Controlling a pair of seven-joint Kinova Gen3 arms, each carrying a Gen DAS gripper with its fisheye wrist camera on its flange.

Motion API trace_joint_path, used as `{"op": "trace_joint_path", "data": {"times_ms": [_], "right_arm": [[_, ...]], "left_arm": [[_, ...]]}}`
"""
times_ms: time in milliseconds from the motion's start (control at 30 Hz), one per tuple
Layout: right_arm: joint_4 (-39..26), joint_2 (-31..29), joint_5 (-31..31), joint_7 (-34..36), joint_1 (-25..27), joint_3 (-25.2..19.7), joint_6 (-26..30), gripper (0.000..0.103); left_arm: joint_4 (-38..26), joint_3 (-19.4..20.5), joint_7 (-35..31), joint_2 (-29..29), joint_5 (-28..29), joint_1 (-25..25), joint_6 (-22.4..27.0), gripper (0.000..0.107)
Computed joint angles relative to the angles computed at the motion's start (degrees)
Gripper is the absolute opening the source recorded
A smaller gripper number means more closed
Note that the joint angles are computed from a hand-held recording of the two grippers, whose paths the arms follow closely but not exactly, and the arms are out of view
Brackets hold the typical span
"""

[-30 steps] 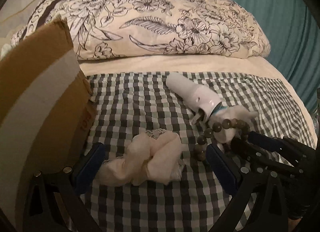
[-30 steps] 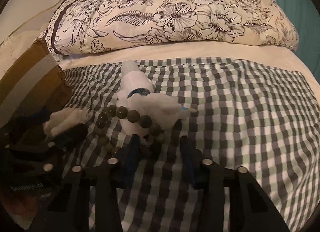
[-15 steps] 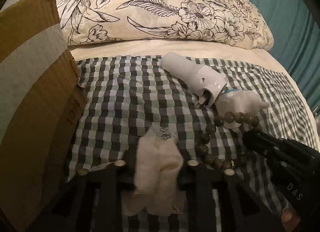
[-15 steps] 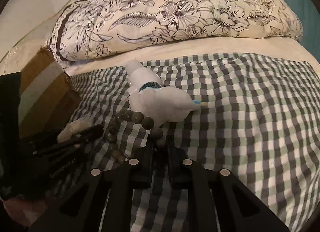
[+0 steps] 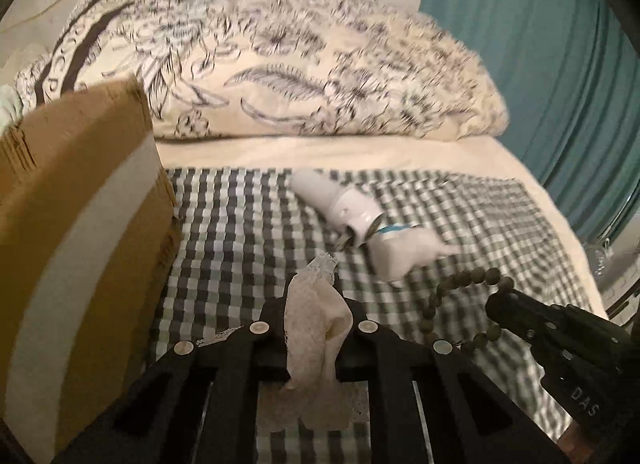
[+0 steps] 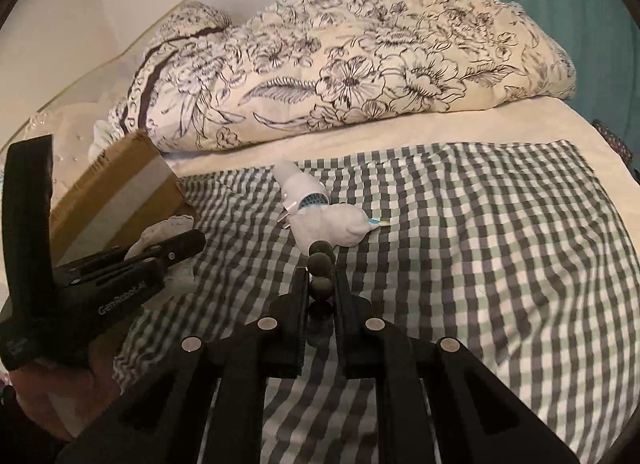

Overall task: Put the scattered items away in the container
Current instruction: 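Lift and carry the white tissue and bead bracelet over the cardboard box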

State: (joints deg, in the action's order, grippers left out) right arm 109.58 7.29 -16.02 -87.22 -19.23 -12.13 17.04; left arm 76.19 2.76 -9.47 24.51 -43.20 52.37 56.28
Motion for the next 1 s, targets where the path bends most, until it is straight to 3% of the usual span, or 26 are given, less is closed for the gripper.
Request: {"op": "trace_joint_path", "data": {"times_ms": [100, 267, 433, 1000], "right_arm": [[1.14, -2.76, 0.41, -1.04, -0.42, 0.43, 0.6, 0.011], [1.99, -6.57, 1.17, -2.23, -1.65, 1.23, 2.01, 0.011], [1.88, -10.65, 5.83, -7.41, -3.02, 0.98, 4.24, 0.011], [-1.56, -22.64, 18.57, -23.63, -3.32, -7.11, 13.43, 0.011]], "left_arm": [[-0.12, 0.17, 0.59, -1.29, -1.32, 1.4, 1.19, 0.012], [-2.68, 0.9, 0.92, -1.43, -5.14, 4.98, 8.38, 0.012], [-5.33, 2.22, 1.14, -1.57, -5.99, 7.4, 14.61, 0.012], [-10.93, 6.8, 4.17, -6.31, -12.99, 15.1, 32.28, 0.012]]}}
